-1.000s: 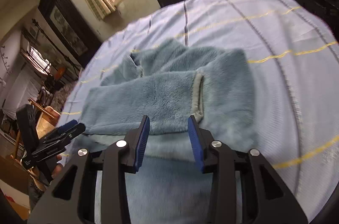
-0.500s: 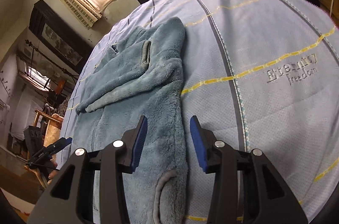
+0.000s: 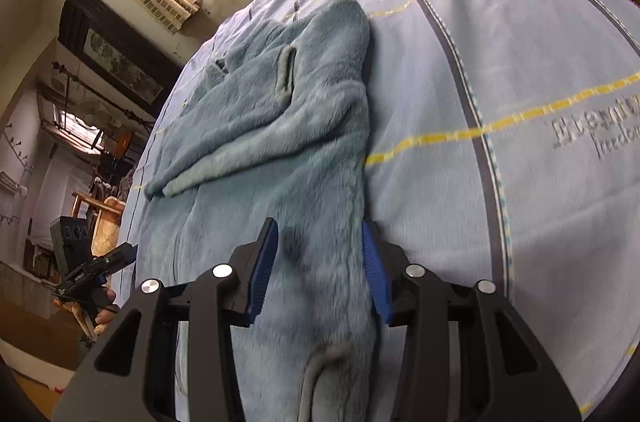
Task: Fold large clothes
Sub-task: 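Move both tools toward the jacket hem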
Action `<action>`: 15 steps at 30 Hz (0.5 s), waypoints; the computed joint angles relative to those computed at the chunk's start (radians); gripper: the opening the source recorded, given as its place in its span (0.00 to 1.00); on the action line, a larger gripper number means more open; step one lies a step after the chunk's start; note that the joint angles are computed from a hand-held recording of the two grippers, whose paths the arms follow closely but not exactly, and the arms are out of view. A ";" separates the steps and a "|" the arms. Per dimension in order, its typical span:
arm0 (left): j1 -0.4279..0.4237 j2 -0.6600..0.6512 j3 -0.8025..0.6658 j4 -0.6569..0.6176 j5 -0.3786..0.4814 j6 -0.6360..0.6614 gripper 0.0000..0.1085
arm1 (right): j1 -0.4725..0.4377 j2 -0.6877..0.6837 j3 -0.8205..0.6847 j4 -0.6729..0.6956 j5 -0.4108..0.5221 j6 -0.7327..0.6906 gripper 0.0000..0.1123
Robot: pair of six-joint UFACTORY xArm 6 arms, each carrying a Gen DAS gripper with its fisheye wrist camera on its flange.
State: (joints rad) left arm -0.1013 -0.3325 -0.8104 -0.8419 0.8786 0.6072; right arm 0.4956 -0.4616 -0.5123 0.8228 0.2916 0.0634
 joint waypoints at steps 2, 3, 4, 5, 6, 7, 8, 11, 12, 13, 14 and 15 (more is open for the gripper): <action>0.005 -0.053 0.042 -0.001 0.034 0.008 0.75 | 0.017 -0.052 0.037 0.013 0.014 0.001 0.38; 0.007 -0.077 0.062 -0.007 0.050 0.015 0.75 | 0.026 -0.079 0.056 0.026 0.020 -0.002 0.38; 0.006 -0.105 0.084 -0.006 0.058 0.017 0.75 | 0.036 -0.108 0.077 0.025 0.026 0.008 0.38; 0.002 -0.139 0.112 -0.001 0.059 0.016 0.75 | 0.052 -0.153 0.109 0.010 0.035 0.036 0.38; 0.002 -0.171 0.136 0.001 0.068 0.017 0.74 | 0.066 -0.180 0.127 0.004 0.039 0.052 0.38; 0.005 -0.198 0.158 -0.002 0.080 0.018 0.74 | 0.075 -0.207 0.145 -0.008 0.042 0.069 0.38; 0.009 -0.232 0.184 -0.010 0.099 0.021 0.74 | 0.092 -0.249 0.173 -0.042 0.045 0.109 0.38; 0.014 -0.311 0.244 -0.011 0.117 0.024 0.71 | 0.137 -0.364 0.244 -0.125 0.064 0.204 0.38; 0.014 -0.335 0.262 -0.011 0.118 0.024 0.70 | 0.150 -0.390 0.261 -0.135 0.068 0.221 0.38; 0.017 -0.353 0.275 -0.011 0.120 0.025 0.70 | 0.171 -0.431 0.288 -0.170 0.063 0.263 0.38; 0.021 -0.370 0.287 -0.013 0.124 0.024 0.67 | 0.181 -0.455 0.303 -0.199 0.066 0.292 0.38; 0.024 -0.381 0.296 -0.016 0.125 0.024 0.65 | 0.190 -0.484 0.318 -0.227 0.073 0.321 0.38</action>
State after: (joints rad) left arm -0.0773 -0.7134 -0.5141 -0.8578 1.0037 0.6308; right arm 0.6856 -0.9455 -0.1939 0.5953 0.3646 0.3849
